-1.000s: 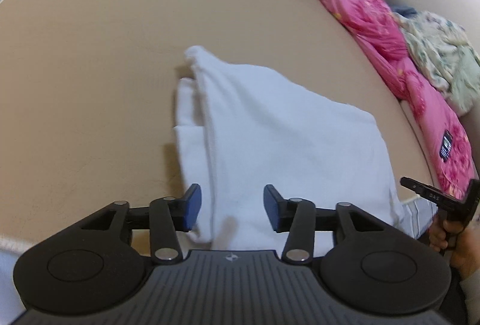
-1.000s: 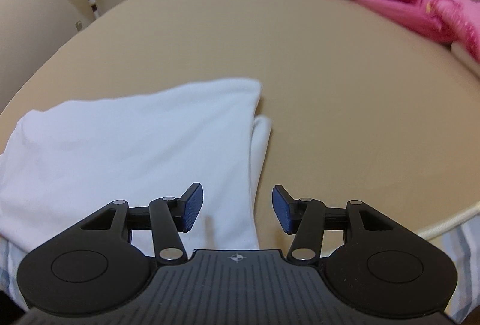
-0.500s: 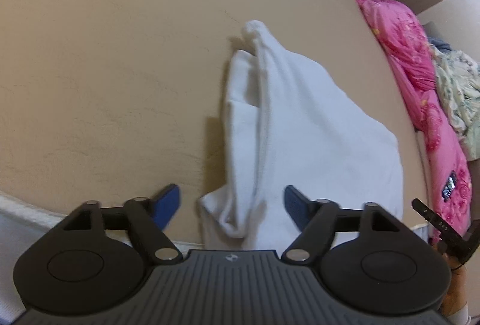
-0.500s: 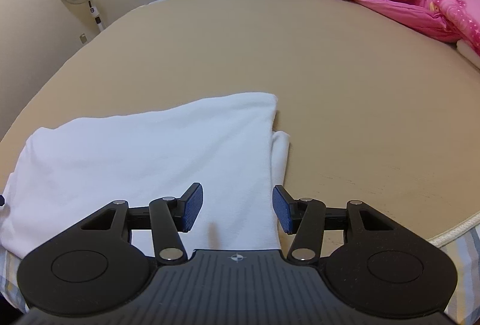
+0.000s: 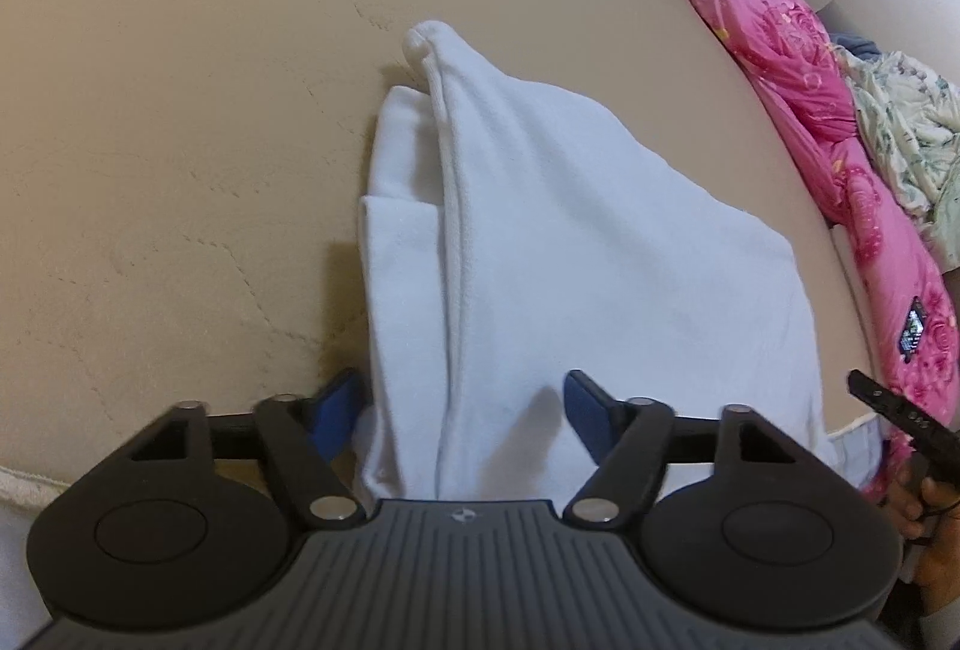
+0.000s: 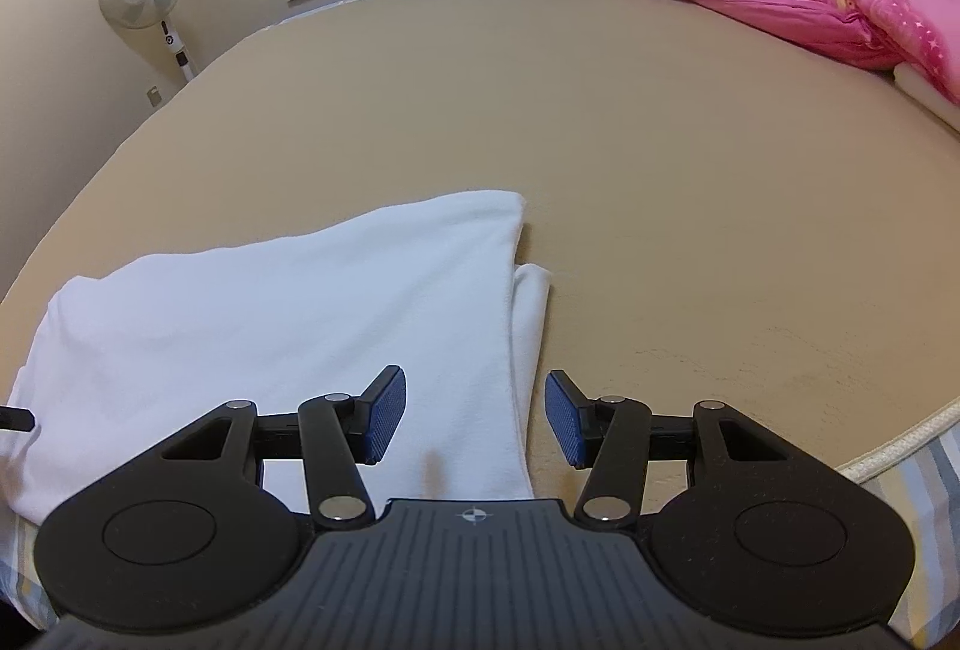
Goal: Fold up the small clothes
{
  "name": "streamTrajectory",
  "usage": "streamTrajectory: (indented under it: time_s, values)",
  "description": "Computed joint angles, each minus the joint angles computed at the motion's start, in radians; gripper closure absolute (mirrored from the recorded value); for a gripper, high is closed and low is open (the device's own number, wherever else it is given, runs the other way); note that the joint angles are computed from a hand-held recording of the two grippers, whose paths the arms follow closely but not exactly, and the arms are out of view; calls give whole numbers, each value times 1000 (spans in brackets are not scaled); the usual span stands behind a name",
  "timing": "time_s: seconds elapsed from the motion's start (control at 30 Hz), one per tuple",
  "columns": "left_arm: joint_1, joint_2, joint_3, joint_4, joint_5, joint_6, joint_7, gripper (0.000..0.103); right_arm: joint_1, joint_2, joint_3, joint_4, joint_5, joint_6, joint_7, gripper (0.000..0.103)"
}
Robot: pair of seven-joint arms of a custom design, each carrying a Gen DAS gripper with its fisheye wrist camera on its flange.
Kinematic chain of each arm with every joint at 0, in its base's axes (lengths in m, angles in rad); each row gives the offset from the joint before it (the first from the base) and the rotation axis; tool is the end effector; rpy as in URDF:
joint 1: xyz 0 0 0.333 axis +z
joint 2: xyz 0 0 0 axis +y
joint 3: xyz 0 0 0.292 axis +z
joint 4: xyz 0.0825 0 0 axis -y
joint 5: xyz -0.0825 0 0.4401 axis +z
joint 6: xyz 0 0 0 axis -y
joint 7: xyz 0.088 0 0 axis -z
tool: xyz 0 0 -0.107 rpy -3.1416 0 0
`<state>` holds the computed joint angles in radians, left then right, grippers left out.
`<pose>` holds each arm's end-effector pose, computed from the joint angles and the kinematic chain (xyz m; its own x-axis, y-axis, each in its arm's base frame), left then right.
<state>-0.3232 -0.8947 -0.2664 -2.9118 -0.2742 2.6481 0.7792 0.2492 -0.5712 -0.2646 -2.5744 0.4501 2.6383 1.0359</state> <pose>0.3400 -0.1951 0.4219 0.2898 -0.8485 0.4428 -0.7951 -0.4710 -0.3821 0.4818 -0.0182 0.4669 0.2573 -0.9415 -0.2177 -0.7630 -0.0597 -0.6436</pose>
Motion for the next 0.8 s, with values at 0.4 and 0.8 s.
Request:
streamTrajectory:
  time_s: [0.4, 0.8]
  values:
    - [4, -141, -17, -46, 11, 16, -28, 91, 3, 6, 15, -2, -8, 39, 51, 50]
    - [113, -134, -204, 176, 312, -351, -149, 91, 32, 40, -14, 48, 49, 70, 130, 50]
